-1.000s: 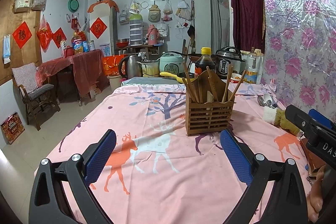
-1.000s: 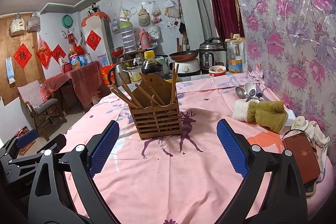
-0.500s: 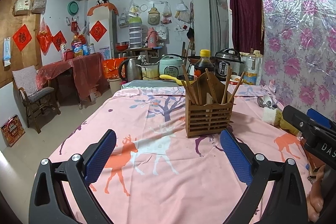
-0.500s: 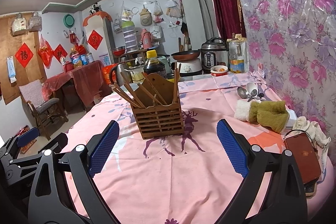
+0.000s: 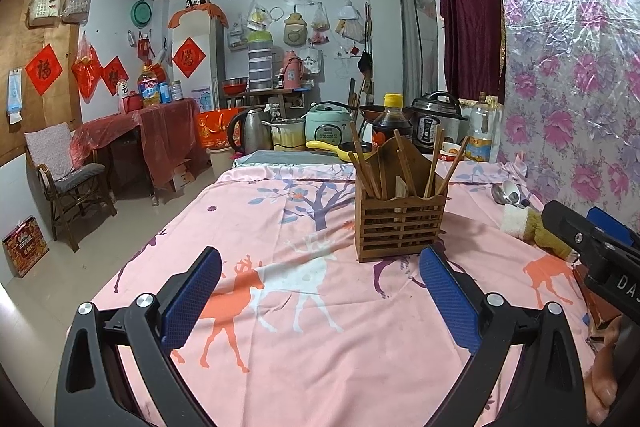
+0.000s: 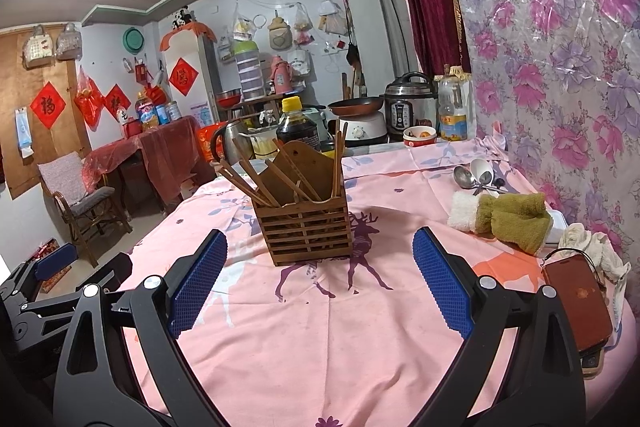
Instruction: Organize utensils
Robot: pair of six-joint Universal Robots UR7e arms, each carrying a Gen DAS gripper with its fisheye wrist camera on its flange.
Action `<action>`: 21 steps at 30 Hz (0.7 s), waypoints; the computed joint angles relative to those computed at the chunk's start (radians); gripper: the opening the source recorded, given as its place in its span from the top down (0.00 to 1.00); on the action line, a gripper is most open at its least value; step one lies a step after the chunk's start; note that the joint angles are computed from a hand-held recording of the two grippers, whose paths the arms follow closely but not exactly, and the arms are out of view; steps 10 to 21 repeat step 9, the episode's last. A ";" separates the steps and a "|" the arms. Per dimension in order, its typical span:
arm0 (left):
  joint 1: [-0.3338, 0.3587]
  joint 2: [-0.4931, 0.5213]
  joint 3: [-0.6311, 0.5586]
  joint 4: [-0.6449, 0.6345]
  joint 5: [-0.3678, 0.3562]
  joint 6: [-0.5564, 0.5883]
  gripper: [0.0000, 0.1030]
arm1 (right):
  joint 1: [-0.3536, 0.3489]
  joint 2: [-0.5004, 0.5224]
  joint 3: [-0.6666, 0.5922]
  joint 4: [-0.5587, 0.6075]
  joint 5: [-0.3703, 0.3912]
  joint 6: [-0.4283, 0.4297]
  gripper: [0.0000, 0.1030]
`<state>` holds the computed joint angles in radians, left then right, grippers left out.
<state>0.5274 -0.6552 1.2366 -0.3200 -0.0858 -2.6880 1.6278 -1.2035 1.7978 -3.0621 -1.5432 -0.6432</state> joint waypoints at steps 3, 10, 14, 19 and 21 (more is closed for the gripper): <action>0.002 0.005 -0.009 0.016 -0.003 -0.015 0.05 | 0.001 0.001 0.000 -0.003 0.000 0.001 0.12; 0.001 0.028 -0.042 0.105 -0.005 -0.090 0.05 | 0.004 0.002 -0.001 -0.002 -0.002 0.002 0.12; 0.001 0.028 -0.042 0.105 -0.005 -0.090 0.05 | 0.004 0.002 -0.001 -0.002 -0.002 0.002 0.12; 0.001 0.028 -0.042 0.105 -0.005 -0.090 0.05 | 0.004 0.002 -0.001 -0.002 -0.002 0.002 0.12; 0.001 0.028 -0.042 0.105 -0.005 -0.090 0.05 | 0.004 0.002 -0.001 -0.002 -0.002 0.002 0.12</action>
